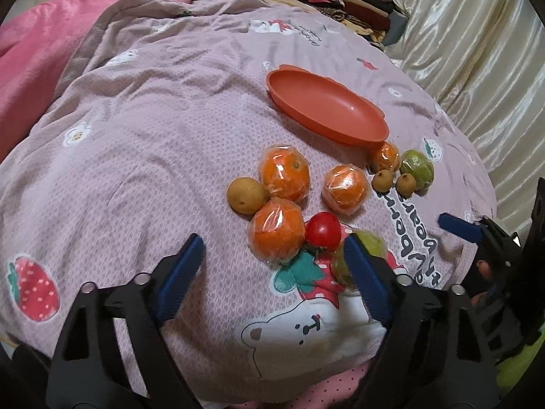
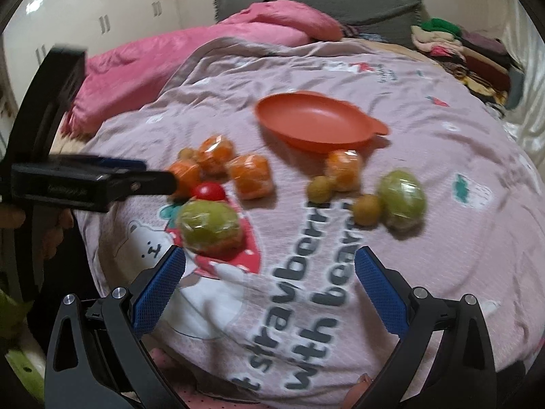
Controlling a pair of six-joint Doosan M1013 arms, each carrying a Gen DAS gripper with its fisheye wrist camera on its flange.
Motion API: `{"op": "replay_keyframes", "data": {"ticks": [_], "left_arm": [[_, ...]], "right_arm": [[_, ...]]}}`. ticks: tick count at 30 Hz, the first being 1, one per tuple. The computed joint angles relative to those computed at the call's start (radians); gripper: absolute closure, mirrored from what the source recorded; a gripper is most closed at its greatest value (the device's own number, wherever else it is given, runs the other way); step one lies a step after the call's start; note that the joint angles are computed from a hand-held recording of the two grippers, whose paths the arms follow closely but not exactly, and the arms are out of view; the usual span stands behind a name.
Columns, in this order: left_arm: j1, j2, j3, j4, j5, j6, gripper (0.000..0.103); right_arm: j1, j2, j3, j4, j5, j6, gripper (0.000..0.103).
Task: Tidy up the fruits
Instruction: 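Grasp the bagged orange with the left tool while the right tool grasps the bagged green pomelo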
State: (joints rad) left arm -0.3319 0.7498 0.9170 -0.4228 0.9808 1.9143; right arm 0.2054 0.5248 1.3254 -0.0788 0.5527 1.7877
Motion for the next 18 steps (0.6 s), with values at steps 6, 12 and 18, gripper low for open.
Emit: {"op": "replay_keyframes", "data": {"ticks": [6, 12, 18], "left_arm": [[0.004, 0.026, -0.039, -0.036, 0.046, 0.040, 0.052], [0.010, 0.055, -0.081, -0.069, 0.090, 0.046, 0.062], [0.015, 0.070, -0.100, -0.078, 0.107, 0.044, 0.070]], "right_arm": [[-0.001, 0.034, -0.043, 0.098, 0.031, -0.112, 0.004], [-0.005, 0.057, -0.075, 0.180, 0.049, -0.205, 0.010], [-0.012, 0.086, -0.113, 0.274, 0.095, -0.301, 0.042]]}}
